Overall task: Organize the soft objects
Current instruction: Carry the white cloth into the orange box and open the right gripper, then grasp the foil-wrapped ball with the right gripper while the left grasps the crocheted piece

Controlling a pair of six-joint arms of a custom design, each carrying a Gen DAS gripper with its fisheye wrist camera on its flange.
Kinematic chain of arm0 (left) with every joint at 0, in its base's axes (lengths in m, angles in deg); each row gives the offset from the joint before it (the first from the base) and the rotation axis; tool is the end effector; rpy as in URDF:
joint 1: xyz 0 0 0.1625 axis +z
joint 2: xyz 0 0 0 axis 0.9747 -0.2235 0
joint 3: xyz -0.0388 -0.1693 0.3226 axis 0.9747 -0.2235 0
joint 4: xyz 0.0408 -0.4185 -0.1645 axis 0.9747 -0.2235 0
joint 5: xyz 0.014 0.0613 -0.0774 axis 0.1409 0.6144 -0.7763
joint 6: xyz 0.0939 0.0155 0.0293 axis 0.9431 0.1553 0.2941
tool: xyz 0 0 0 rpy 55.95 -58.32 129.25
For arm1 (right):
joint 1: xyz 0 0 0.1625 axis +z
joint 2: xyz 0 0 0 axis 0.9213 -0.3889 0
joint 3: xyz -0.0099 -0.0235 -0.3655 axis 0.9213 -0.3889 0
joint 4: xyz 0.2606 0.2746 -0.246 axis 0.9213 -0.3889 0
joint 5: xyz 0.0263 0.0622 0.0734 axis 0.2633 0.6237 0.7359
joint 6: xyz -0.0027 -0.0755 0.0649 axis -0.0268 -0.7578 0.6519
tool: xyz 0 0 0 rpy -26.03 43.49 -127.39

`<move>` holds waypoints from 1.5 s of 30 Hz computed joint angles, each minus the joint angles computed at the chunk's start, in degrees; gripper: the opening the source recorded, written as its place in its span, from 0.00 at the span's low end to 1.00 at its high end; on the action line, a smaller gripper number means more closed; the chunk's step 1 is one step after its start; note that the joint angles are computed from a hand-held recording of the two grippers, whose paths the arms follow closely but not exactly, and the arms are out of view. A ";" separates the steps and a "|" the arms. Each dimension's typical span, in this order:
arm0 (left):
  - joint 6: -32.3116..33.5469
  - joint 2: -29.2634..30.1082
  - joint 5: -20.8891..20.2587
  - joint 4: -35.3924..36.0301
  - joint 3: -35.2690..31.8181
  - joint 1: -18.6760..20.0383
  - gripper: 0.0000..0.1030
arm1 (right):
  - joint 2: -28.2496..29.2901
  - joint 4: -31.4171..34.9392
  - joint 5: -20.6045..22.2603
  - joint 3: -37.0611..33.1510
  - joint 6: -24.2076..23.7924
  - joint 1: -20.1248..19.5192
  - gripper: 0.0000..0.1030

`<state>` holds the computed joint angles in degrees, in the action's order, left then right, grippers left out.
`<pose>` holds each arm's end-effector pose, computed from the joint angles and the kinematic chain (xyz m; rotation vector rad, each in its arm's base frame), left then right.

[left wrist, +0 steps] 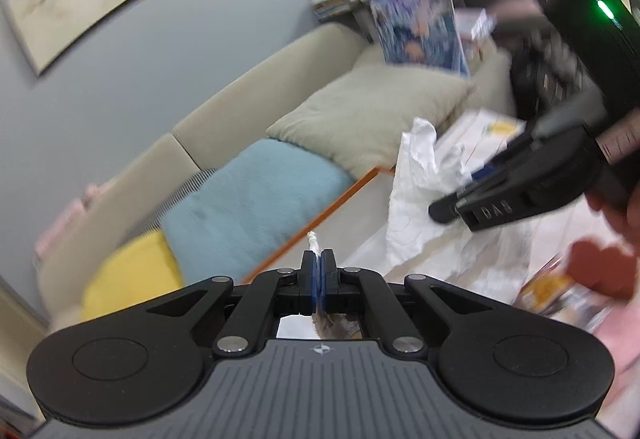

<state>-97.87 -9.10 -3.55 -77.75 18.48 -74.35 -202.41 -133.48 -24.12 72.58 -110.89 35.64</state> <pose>-0.4797 -0.2414 0.1689 0.8502 1.7039 -0.7942 0.2022 -0.3556 0.3549 0.9887 -2.5907 0.8526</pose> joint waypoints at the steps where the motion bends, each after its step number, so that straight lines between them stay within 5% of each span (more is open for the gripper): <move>1: 1.97 0.80 0.31 0.04 -0.38 0.90 0.02 | 2.16 -1.26 -0.82 -0.59 0.29 0.27 0.19; 10: 16.04 4.10 5.74 -2.23 1.13 7.60 0.02 | 15.91 -13.24 -6.29 -3.58 -2.05 1.45 0.20; 21: 18.36 3.09 2.19 -6.33 4.31 11.34 0.02 | 23.45 -15.52 -12.57 -5.70 -7.32 0.89 0.29; 30: 16.76 1.01 -0.80 -6.54 4.97 11.73 0.11 | 23.79 -14.71 -14.01 -5.84 -7.46 1.90 0.48; 36: 14.60 -0.89 -1.96 -6.62 5.54 10.42 0.42 | 22.78 -14.17 -14.31 -5.46 -8.09 2.86 0.59; 45: 4.84 -3.82 -2.33 -3.94 5.75 4.37 0.48 | 16.11 -12.81 -12.70 -3.09 -8.32 4.02 0.66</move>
<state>-93.03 -12.92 -5.88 -81.69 24.23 -69.98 -186.29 -146.29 -36.81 69.49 -119.21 39.67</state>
